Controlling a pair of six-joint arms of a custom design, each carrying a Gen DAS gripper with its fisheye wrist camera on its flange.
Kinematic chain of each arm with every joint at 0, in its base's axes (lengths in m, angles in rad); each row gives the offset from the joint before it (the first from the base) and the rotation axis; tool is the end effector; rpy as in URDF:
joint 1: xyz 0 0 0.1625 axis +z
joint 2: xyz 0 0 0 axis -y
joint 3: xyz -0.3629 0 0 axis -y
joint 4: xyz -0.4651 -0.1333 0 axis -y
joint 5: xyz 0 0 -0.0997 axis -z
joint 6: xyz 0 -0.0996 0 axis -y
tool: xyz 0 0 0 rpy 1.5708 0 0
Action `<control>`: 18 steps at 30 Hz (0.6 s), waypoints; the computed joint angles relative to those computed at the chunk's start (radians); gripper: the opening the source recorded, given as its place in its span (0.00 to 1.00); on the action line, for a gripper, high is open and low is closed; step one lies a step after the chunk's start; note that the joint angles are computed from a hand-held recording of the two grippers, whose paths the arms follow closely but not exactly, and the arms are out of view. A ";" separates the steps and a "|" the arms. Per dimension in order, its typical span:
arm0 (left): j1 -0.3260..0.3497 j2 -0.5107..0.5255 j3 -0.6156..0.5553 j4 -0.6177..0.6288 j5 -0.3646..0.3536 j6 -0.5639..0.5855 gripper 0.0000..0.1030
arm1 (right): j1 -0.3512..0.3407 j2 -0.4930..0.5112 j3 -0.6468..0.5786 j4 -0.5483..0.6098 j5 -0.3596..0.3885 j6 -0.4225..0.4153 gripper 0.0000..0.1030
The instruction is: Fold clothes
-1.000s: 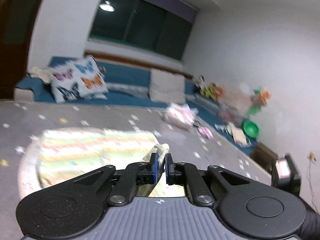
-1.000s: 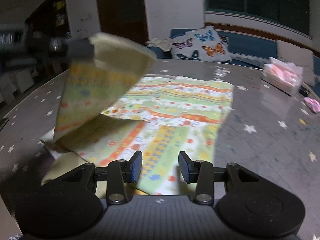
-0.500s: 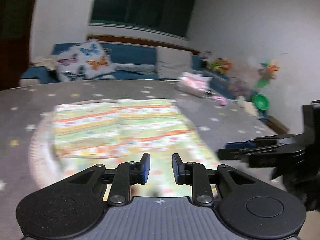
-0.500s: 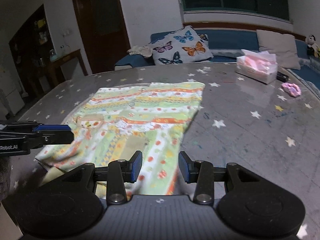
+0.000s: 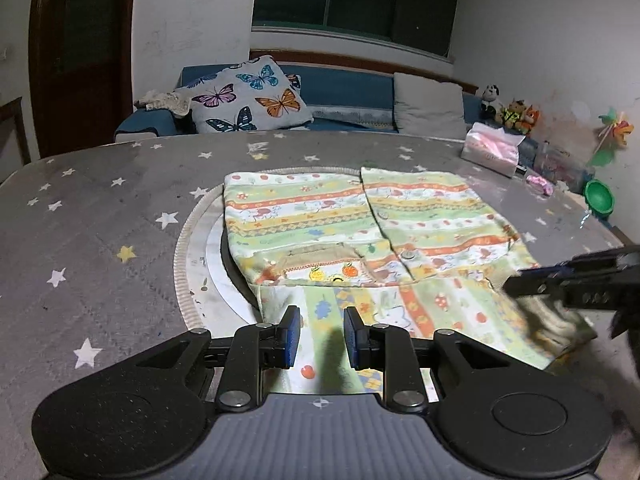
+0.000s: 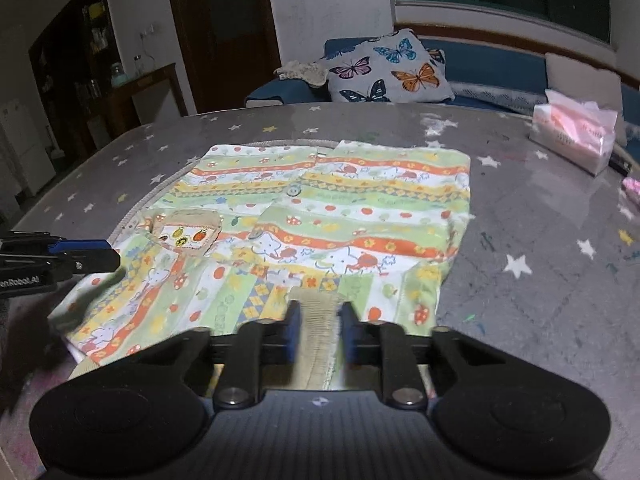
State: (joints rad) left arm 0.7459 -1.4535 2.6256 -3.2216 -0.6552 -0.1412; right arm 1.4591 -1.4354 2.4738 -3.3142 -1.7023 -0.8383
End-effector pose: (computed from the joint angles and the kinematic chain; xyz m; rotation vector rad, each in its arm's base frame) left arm -0.1053 -0.3863 0.0863 0.5182 2.2939 -1.0389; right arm 0.0721 -0.4357 0.1108 0.8653 -2.4532 0.7724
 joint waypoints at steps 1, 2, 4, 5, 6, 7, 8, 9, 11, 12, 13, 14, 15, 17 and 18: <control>0.003 0.016 -0.008 -0.008 0.003 0.006 0.24 | 0.004 -0.004 0.003 -0.008 0.002 -0.004 0.08; 0.008 0.037 -0.016 -0.026 0.009 0.018 0.24 | 0.008 -0.008 0.005 -0.016 0.006 -0.009 0.07; 0.013 0.068 -0.028 -0.050 0.026 0.034 0.22 | 0.016 -0.014 0.014 -0.051 0.022 -0.021 0.07; 0.014 0.078 -0.032 -0.058 0.035 0.039 0.22 | 0.018 -0.014 0.013 -0.059 0.025 -0.018 0.07; 0.017 0.083 -0.034 -0.061 0.039 0.042 0.22 | 0.021 -0.013 0.012 -0.067 0.028 -0.014 0.07; 0.020 0.087 -0.036 -0.060 0.042 0.043 0.22 | 0.023 -0.012 0.010 -0.074 0.030 -0.011 0.07; 0.023 0.094 -0.039 -0.060 0.048 0.045 0.22 | 0.022 0.002 0.001 -0.076 0.019 -0.005 0.07; 0.026 0.101 -0.042 -0.060 0.054 0.047 0.22 | 0.019 0.018 -0.010 -0.066 -0.001 0.000 0.08; 0.027 0.104 -0.043 -0.059 0.065 0.053 0.22 | 0.010 0.045 -0.028 -0.052 -0.037 0.013 0.11; 0.027 0.102 -0.043 -0.054 0.068 0.052 0.22 | 0.004 0.038 -0.025 -0.046 -0.032 0.013 0.12; 0.026 0.091 -0.041 -0.041 0.070 0.046 0.22 | -0.003 0.029 -0.022 -0.040 -0.025 0.011 0.12; 0.021 0.080 -0.038 -0.024 0.072 0.039 0.22 | -0.003 0.013 -0.014 -0.035 -0.018 0.005 0.15; 0.013 0.066 -0.033 -0.016 0.070 0.037 0.22 | -0.003 -0.004 -0.007 -0.029 -0.013 -0.002 0.16; -0.011 0.048 -0.020 -0.023 0.054 0.051 0.22 | -0.003 -0.063 0.021 0.010 0.012 -0.039 0.16; -0.022 0.042 -0.015 -0.024 0.041 0.057 0.22 | -0.001 -0.084 0.029 0.036 0.019 -0.054 0.16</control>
